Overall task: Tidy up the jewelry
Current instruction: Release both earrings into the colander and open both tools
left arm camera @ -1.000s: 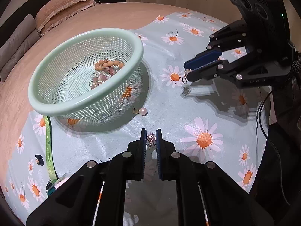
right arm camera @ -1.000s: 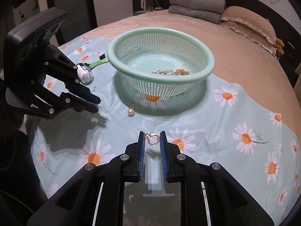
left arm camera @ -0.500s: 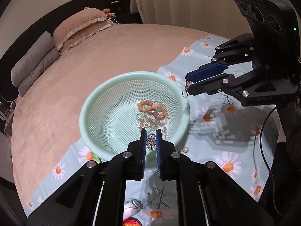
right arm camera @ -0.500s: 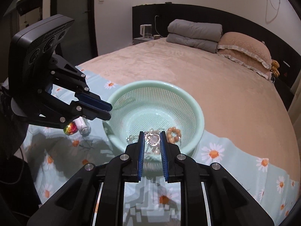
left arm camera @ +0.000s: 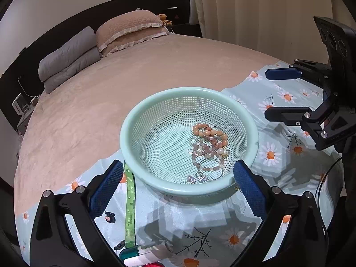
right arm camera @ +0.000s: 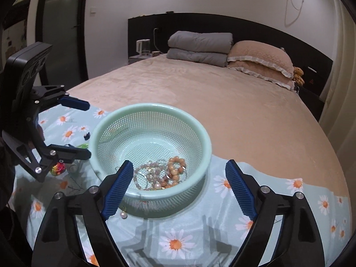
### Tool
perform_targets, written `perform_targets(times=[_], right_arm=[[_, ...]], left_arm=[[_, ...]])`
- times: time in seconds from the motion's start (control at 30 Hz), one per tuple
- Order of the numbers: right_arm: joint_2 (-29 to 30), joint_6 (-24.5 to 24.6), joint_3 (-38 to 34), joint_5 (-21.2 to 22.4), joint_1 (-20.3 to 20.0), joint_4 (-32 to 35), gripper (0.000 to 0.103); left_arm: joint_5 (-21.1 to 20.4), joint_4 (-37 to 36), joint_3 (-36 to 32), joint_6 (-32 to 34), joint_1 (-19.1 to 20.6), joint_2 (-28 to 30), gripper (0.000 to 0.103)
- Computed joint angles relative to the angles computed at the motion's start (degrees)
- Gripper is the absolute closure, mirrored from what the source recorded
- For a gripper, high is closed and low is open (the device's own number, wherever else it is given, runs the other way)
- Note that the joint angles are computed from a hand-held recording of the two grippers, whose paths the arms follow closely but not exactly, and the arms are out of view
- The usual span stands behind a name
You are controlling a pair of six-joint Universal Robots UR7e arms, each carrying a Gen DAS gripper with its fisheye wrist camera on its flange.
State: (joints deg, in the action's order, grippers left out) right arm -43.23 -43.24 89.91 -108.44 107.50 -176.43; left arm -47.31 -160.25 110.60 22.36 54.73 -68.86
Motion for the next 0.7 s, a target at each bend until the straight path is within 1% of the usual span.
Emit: perform_targets(times=[0.13,0.2,0.33,0.53,0.7], right_arm=[[-0.9,1.5,1.3,-1.7,-0.5,-1.8,0.017],[-0.8,2.1,1.7,-3.1,-0.7,-2.5,0.017],[-1.4,2.2,3.7,-4.0,-1.5,-2.4,0.017],[-1.9,3.7,5.3,-4.4,-2.7,-1.7,0.017],[-0.8,4.5,5.4,-6.4,-3.4,-0.5,0.017]], left_arm=[[-1.2,2.1,1.1,-4.4,-0.1,-1.4,0.006],[-1.5,2.2,2.1,-5.3,-0.4,-1.8,0.006],[-1.6,1.9,4.7,-6.0,-1.3,-2.0,0.006],[-2.3,2.1,7.2,-7.1,-2.0,-0.9,0.006],[-4.2,4.5,6.5,-8.3,-1.2,1.9,0.006]])
